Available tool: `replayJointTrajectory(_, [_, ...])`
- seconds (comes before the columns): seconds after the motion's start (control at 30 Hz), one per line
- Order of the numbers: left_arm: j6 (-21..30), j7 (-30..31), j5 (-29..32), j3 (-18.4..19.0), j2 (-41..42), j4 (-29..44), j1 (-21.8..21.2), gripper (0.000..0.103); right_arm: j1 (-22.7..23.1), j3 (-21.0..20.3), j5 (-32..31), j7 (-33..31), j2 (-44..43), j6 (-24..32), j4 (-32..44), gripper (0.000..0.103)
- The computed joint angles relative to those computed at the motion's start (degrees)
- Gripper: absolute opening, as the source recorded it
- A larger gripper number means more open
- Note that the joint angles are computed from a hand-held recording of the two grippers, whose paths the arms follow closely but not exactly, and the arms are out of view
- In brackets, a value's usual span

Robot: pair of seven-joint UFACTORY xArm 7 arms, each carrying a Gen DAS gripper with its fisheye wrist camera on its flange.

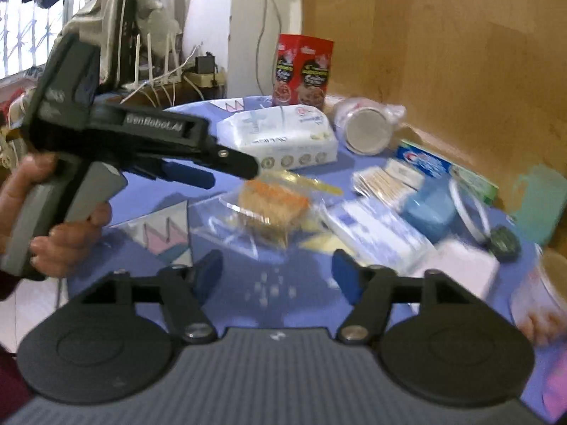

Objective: Organize soft objects
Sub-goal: 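Grasp the snack bag with orange print with the left gripper, then carry the snack bag into the pink tin and open the left gripper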

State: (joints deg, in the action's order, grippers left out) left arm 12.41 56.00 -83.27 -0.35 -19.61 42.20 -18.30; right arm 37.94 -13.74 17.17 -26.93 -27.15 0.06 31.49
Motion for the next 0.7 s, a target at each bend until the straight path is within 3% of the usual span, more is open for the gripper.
replayJointTrajectory(0.03, [-0.6,-3.5,4.0,-1.0,1.1,0.6,0.7,0.084,1.7,-1.4,0.2,-0.6,3.2,-0.1,2.2,0.073])
replayJointTrajectory(0.1, [1.8,-10.2,12.2,-2.6,3.2,1.6,3.3,0.059,9.3,-8.6,4.3,-5.4,8.2,1.1,6.8,0.071])
replayJointTrajectory(0.17, [2.8,-10.4,12.6,0.4,3.8,1.8,0.1,0.042,13.4,-11.5,8.1,-7.2,12.8,0.9,10.1,0.066])
replayJointTrajectory(0.23, [2.3,-11.4,12.9,0.2,2.2,0.5,-0.3,0.04,16.7,-13.6,13.4,-9.4,12.8,-0.8,10.5,0.057])
replayJointTrajectory(0.27, [1.2,-12.5,14.1,-0.3,1.0,-0.5,-0.5,0.04,15.3,-11.9,13.7,-8.9,11.8,-1.6,9.4,0.05])
replayJointTrajectory(0.3, [1.2,-11.4,13.1,0.3,-0.6,-1.4,-1.9,0.04,14.8,-10.9,14.7,-9.5,9.9,-2.8,7.7,0.048])
replayJointTrajectory(0.43, [0.6,-4.5,7.6,1.4,-3.7,-1.4,-8.1,0.041,-0.2,4.9,11.6,-6.2,1.9,-13.1,-3.4,0.048])
replayJointTrajectory(0.53, [0.7,2.0,3.0,-0.3,-1.5,2.8,-11.9,0.041,-13.3,17.1,14.4,-5.0,-4.0,-19.1,-10.0,0.048])
replayJointTrajectory(0.7, [3.4,3.8,4.5,-7.3,7.7,14.2,-14.0,0.042,-30.6,27.0,20.3,-1.6,-17.3,-17.3,-17.7,0.048])
